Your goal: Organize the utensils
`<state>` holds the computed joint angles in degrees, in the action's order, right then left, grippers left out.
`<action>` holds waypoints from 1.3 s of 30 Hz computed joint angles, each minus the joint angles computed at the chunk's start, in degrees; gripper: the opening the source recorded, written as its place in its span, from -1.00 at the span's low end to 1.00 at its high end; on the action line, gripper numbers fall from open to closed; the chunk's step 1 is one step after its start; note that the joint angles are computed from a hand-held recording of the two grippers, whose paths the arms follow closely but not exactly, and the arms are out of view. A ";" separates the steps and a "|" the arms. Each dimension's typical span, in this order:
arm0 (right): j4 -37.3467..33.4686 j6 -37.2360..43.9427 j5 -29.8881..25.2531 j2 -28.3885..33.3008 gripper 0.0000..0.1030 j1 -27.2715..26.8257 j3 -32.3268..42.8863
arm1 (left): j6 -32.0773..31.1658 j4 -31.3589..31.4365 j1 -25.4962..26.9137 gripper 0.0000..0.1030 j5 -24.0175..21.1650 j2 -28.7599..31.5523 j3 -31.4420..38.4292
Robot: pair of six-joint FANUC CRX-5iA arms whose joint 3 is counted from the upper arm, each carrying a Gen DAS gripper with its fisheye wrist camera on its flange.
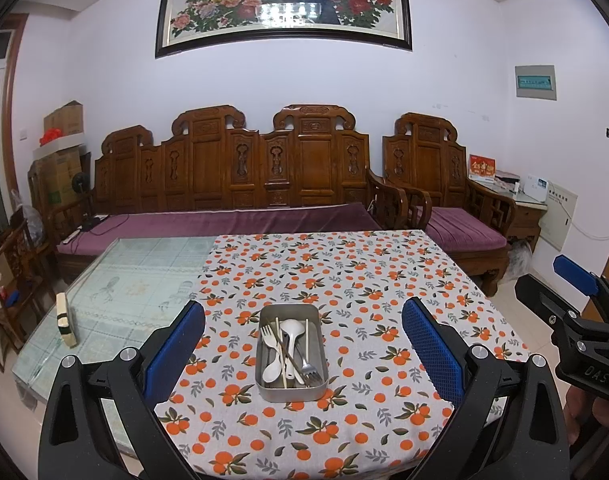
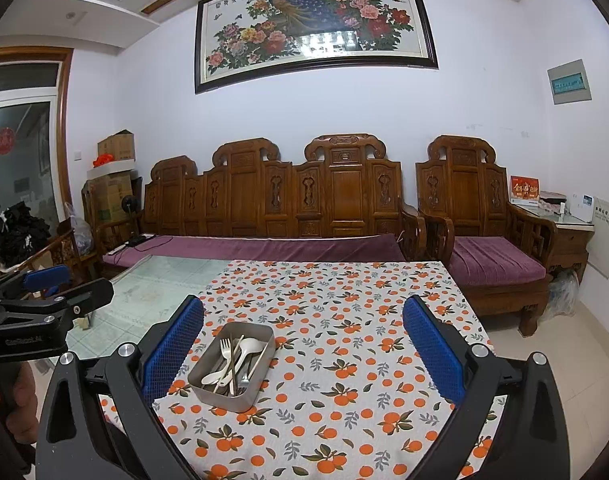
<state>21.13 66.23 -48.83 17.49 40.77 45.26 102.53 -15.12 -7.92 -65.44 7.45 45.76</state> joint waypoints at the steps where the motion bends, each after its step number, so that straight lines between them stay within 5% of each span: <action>1: -0.02 0.03 0.04 0.01 0.95 -0.02 0.00 | 0.02 0.01 0.01 0.85 0.02 -0.03 -0.04; 39: 0.51 -0.58 0.44 -0.10 0.95 0.12 -0.79 | 0.24 -0.27 -0.19 0.85 -0.23 -0.67 -0.45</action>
